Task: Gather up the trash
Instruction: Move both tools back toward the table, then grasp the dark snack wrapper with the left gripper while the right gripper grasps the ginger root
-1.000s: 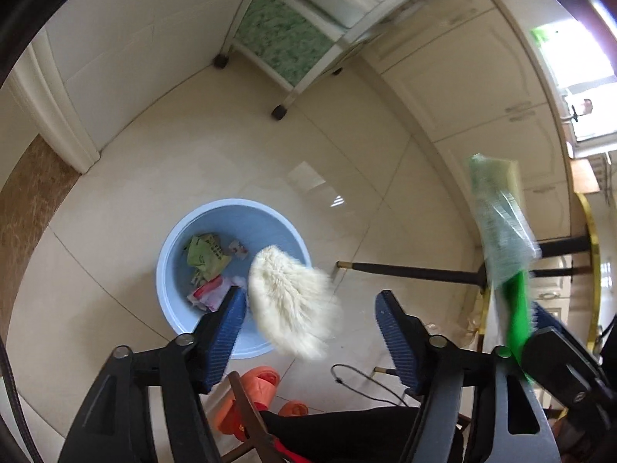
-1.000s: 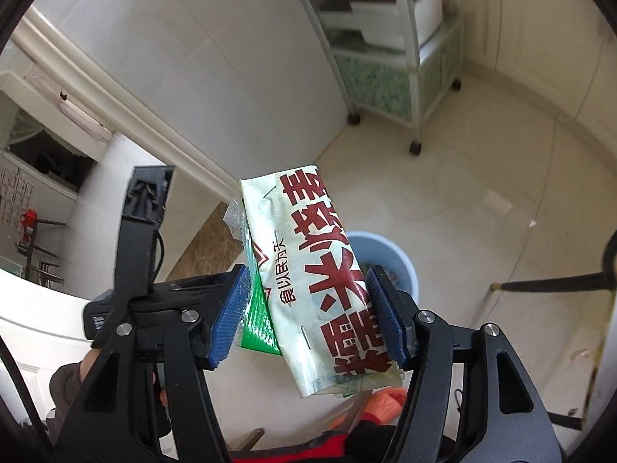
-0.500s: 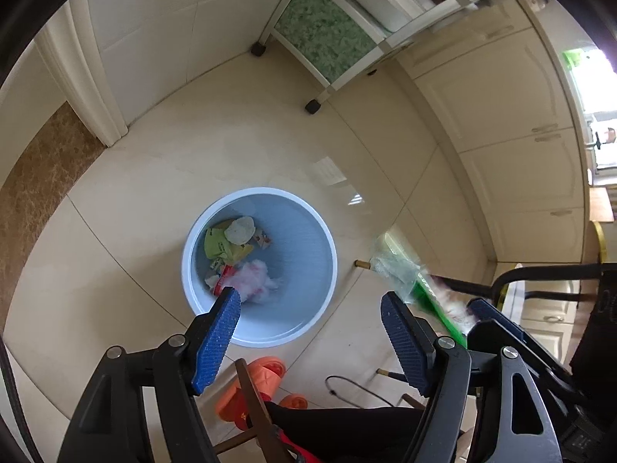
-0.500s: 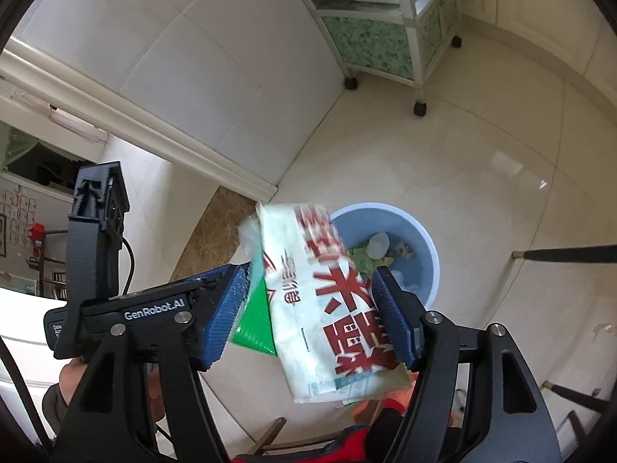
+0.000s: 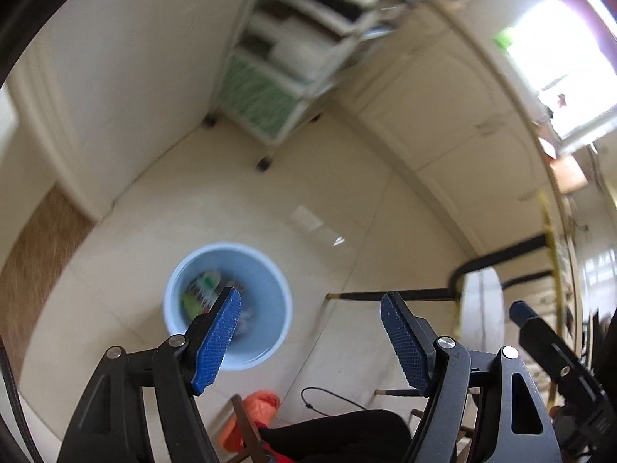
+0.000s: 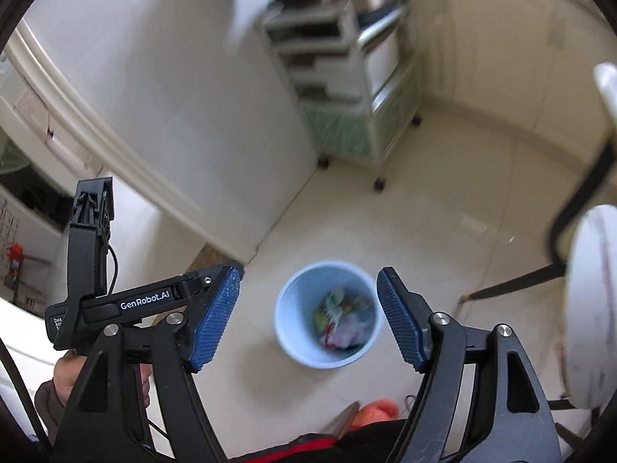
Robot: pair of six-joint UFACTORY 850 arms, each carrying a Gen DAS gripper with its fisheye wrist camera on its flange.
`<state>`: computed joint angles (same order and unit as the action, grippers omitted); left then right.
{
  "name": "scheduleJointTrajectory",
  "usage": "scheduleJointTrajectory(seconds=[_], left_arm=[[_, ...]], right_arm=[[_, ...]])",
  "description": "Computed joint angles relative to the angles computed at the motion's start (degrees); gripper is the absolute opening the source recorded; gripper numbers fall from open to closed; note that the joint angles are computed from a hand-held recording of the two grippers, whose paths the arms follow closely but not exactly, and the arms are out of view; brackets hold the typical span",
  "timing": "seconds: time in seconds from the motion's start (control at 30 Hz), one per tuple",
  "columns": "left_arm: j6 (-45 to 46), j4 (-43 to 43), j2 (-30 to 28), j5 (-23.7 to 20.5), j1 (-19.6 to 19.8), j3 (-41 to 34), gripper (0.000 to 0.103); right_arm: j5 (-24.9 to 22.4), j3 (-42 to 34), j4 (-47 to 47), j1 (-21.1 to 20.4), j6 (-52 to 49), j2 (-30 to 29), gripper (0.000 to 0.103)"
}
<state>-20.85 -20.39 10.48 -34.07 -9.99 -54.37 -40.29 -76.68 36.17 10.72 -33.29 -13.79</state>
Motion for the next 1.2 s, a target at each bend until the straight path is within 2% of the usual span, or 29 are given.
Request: scheduleJointTrajectory(seconds=[0.17,0.27,0.33,0.43,0.6,0.77,0.83,0.9,1.0,1.1,1.2], left_arm=[[-7.63,9.81,-0.18,2.61,-9.98,-6.10,0.073],[-12.49,16.75,-2.55,4.15,-17.32,-11.53,0.076],[-13.73,19.92,-4.46,4.52,-20.87,-14.82,0.077],[-14.66,24.08,-9.65,4.14,-27.07,-22.12,0.078],[-10.38,24.73,-20.17,2.09,-33.51,-34.90,0.079],[-3.14,22.47,-31.16,-2.01,-36.93,-48.54,0.080],[-1.86,23.37,-37.31,-5.61,-37.80,-56.65,0.080],[0.38,22.67,-42.53,-8.27,-37.70,-63.17,0.080],[0.70,23.77,-51.40,-14.61,-38.45,-75.91,0.080],[1.36,24.93,-57.22,-18.39,-38.32,-83.70,0.080],[2.92,25.26,-66.22,-25.28,-38.76,-97.65,0.080]], right_arm=[[4.98,5.07,-0.18,-5.82,-0.11,9.98,0.082],[6.81,7.67,0.85,-11.16,-1.52,15.37,0.089],[7.56,8.32,1.46,-14.67,-2.48,17.37,0.090],[9.07,9.90,1.66,-21.12,-2.85,21.43,0.094],[7.72,8.86,3.30,-31.10,-4.30,22.50,0.095],[7.55,6.81,3.71,-38.08,-4.94,20.37,0.096],[7.10,5.82,3.46,-40.43,-5.21,19.13,0.098],[6.77,4.97,2.92,-41.50,-4.84,18.10,0.098],[6.03,4.47,3.96,-43.39,-6.26,16.83,0.098],[5.13,3.83,4.93,-44.90,-7.70,15.32,0.098],[4.67,3.74,4.82,-45.80,-8.28,14.44,0.098]])
